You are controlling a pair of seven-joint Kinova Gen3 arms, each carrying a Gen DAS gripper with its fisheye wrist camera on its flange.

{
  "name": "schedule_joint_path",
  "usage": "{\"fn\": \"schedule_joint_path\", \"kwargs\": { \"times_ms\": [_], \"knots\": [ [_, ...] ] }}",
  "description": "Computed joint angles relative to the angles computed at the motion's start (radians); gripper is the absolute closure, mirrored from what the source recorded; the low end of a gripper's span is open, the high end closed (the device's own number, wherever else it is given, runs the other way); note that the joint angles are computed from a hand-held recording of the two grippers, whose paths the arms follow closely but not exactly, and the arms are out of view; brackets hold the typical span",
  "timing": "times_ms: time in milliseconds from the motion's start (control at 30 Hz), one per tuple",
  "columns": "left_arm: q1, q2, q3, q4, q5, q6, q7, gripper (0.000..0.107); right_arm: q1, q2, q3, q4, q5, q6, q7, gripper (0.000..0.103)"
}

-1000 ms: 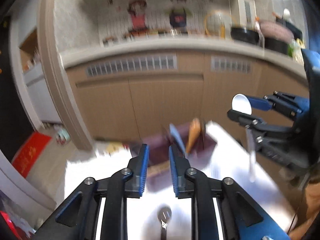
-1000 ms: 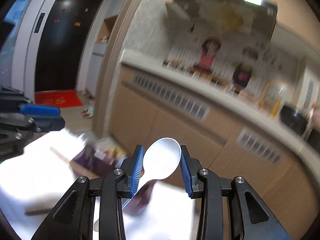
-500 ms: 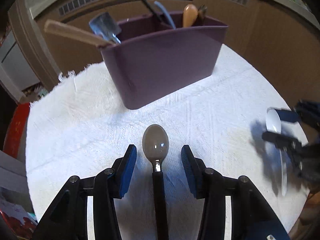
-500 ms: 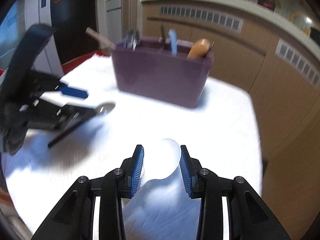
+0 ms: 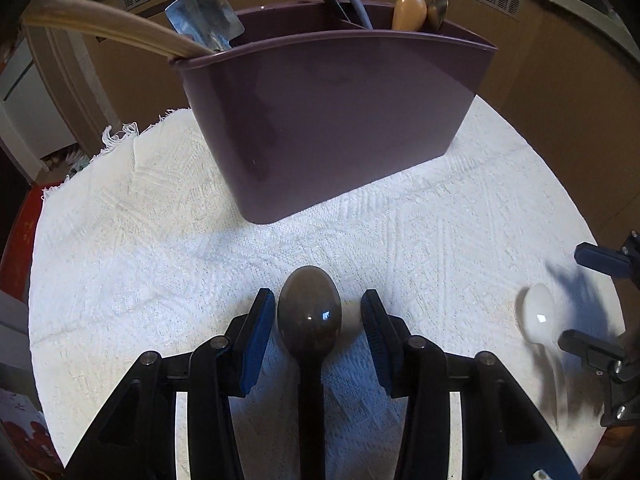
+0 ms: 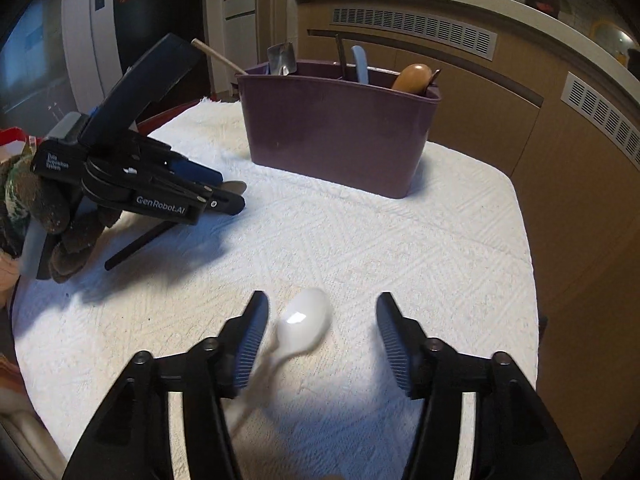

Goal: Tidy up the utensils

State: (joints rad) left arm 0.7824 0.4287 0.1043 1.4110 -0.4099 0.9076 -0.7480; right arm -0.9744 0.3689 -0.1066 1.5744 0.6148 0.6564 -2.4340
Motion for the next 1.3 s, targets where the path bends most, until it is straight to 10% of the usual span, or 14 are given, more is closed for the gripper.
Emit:
{"fn": "schedule_joint_path", "kwargs": {
  "times_ms": [467,933,1167,1300],
  "knots": [
    [0.104,-0.082,-0.012,0.124,-0.135,-0.034,0.269,0.078,-0.001,0.052,0.003,-0.086,-0.111,0.126,-0.094,0.039],
    [0.146,-0.209,0.091,0.248,-0.349,-0.031,0.545,0.078,-0.091,0.137,0.015,-0.221,-0.056,0.307,-0.087,0.067],
    [0.184,-0.271,0.152,0.225,-0.510,0.067,0.640,0.078,-0.115,0.020,-0.027,-0.147,0.122,0.296,-0.205,0.068],
    [0.241,-0.279,0.182,0.156,-0.665,0.177,0.660,0.078,-0.241,-0.054,0.088,-0.135,0.262,0.290,-0.253,0.068]
  ]
}}
